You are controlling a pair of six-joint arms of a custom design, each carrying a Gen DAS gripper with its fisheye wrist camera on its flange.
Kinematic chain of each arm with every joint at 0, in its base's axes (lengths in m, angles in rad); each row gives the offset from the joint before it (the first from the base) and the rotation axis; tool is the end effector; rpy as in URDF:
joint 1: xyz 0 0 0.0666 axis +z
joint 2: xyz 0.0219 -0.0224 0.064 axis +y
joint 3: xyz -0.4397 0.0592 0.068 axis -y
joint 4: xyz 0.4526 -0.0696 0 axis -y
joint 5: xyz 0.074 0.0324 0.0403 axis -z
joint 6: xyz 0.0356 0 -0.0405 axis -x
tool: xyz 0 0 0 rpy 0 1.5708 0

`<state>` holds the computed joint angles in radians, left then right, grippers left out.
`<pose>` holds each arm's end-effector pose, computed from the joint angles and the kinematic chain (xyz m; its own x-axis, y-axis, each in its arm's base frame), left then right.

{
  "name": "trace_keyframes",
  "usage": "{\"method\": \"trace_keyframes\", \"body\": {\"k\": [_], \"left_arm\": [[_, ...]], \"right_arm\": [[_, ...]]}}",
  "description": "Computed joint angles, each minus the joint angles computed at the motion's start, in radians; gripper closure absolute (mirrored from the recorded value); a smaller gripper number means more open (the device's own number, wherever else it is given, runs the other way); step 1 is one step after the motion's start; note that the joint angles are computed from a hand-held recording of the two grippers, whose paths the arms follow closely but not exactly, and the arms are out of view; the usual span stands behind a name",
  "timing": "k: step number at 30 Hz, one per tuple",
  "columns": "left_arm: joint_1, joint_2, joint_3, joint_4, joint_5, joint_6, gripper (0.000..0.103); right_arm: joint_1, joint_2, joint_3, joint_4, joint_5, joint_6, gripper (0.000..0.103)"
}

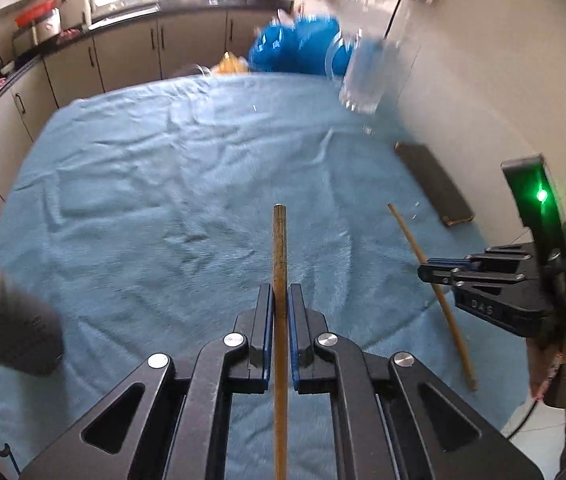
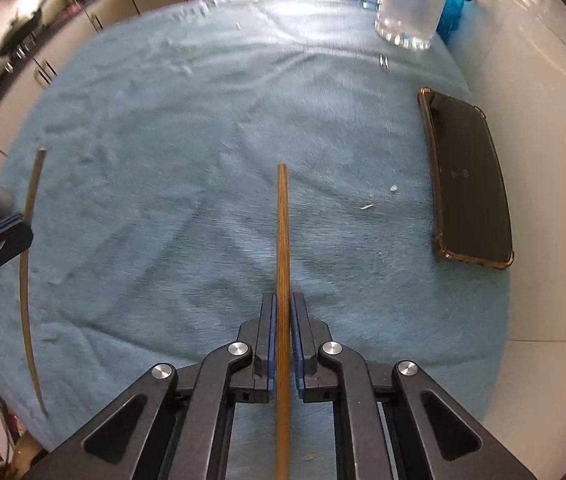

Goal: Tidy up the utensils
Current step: 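Lift both chopsticks off the cloth and carry them to the black holder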

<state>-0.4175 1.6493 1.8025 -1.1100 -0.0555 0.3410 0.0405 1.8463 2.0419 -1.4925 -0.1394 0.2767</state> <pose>0.5806 -0.2558 0.5430 -0.8298 0.0028 -0.5581 0.1041 0.9832 -0.1499 0.6795 0.0321 0.5179 -0.9041 -0.3074 -0.2967 -0.3375 0.9397 0.0548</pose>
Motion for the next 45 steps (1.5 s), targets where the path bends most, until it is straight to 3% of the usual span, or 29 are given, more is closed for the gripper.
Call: {"method": "trace_keyframes", "body": {"k": [3, 5, 10, 14, 20, 27, 41, 45], "left_arm": [[0.007, -0.057, -0.058, 0.044, 0.01, 0.023, 0.097], [0.004, -0.109, -0.112, 0.086, -0.004, 0.037, 0.097], [-0.015, -0.197, -0.203, 0.191, -0.093, 0.041, 0.097], [-0.024, -0.278, -0.272, 0.27, -0.144, 0.057, 0.097], [-0.025, -0.365, -0.336, 0.352, -0.219, 0.068, 0.097], [-0.005, -0.436, -0.385, 0.403, -0.28, 0.085, 0.097], [0.081, -0.538, -0.401, 0.457, -0.363, 0.047, 0.097], [0.131, -0.54, -0.383, 0.46, -0.353, 0.039, 0.097]], "right_arm": [[0.014, -0.086, -0.107, 0.125, 0.018, 0.005, 0.095], [0.005, -0.146, -0.176, 0.198, -0.054, -0.012, 0.095], [0.01, -0.317, -0.358, 0.418, -0.112, -0.052, 0.095], [0.006, -0.39, -0.418, 0.519, -0.182, -0.097, 0.095], [0.029, -0.465, -0.49, 0.664, -0.201, -0.167, 0.095], [0.055, -0.537, -0.551, 0.769, -0.223, -0.257, 0.095], [0.15, -0.519, -0.487, 0.789, -0.265, -0.281, 0.095], [0.193, -0.491, -0.439, 0.798, -0.291, -0.304, 0.095]]}}
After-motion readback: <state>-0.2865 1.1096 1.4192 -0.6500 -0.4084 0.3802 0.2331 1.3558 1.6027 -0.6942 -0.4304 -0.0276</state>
